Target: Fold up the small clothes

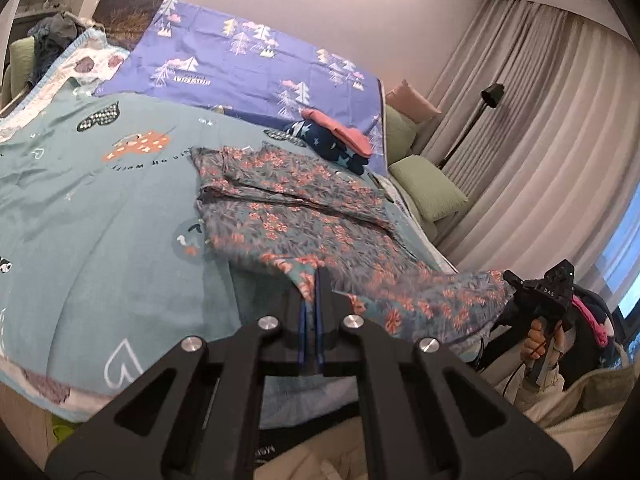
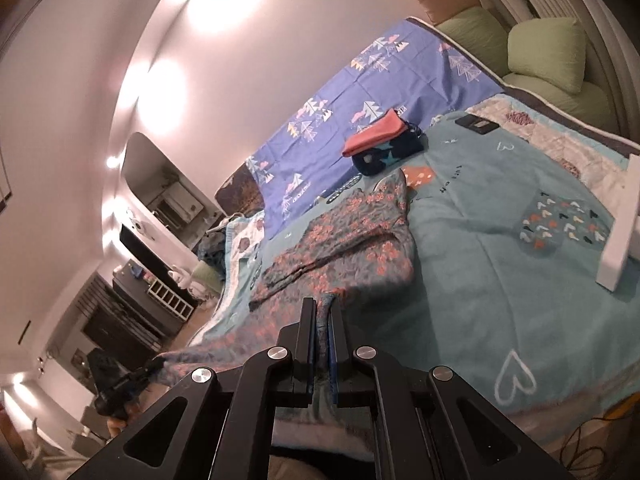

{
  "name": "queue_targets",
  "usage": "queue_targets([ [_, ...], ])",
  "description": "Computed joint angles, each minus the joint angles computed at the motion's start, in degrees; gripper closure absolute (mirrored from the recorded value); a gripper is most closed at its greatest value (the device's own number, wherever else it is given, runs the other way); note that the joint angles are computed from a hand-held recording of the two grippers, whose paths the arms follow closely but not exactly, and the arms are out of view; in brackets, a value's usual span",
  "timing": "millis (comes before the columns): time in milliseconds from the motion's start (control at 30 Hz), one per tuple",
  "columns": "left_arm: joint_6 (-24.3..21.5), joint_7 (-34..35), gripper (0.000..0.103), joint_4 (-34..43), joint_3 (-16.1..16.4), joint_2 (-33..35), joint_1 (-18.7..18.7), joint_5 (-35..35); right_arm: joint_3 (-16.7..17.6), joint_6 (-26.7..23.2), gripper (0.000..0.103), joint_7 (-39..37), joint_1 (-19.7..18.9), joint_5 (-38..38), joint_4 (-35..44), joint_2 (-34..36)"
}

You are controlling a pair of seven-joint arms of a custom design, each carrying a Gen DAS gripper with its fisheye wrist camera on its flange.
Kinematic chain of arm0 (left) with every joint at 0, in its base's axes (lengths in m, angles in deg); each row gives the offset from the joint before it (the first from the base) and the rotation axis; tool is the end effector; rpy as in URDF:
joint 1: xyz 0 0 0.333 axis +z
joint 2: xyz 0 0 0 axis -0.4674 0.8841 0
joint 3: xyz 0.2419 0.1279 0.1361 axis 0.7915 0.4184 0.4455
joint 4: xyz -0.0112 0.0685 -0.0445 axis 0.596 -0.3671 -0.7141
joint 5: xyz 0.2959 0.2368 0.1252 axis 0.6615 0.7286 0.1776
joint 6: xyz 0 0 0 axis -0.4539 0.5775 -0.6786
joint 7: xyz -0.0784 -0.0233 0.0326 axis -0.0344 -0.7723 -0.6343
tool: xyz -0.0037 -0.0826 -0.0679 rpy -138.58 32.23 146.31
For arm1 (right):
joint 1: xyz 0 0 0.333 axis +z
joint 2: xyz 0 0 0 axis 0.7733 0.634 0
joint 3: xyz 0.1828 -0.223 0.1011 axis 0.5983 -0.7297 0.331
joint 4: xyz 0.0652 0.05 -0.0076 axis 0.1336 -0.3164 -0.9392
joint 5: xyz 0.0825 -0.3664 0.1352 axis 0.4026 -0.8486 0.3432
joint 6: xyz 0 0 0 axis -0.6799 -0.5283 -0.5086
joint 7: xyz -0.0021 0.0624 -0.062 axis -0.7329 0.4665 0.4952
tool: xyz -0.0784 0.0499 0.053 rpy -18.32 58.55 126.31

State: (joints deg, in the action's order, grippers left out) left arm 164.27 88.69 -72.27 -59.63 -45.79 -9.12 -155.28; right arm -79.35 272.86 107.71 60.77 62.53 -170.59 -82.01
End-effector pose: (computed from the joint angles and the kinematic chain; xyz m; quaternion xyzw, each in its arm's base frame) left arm 0.6619 0.1003 0.4389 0.4590 -0.7356 0.4982 0.0056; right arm 0.4269 0.1017 0.4122 -0.3868 0.7328 -0.1625 0.5358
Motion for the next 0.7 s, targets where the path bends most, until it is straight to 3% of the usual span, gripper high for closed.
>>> queue_targets([
  [133,1.4,-5.59,0.098,7.77,-0.87,5.68,-1.54,3.3,-2.44,-0.26,0.098,1.22,-0.74,-3.97,4.81,4.02],
  [533,4.07,-18.45,0.098,28.63,-7.4,20.12,-1.63,8.87,-6.22,-3.81,0.098,5.26,-4.05,-12.63,22.41,16.01],
  [700,3.59,-25.06,0.098,42.77,-9.31,28.93,-3.8,14.92,-6.65,-6.33,0.098,8.15,-5.75,-16.79,29.64,20.58],
])
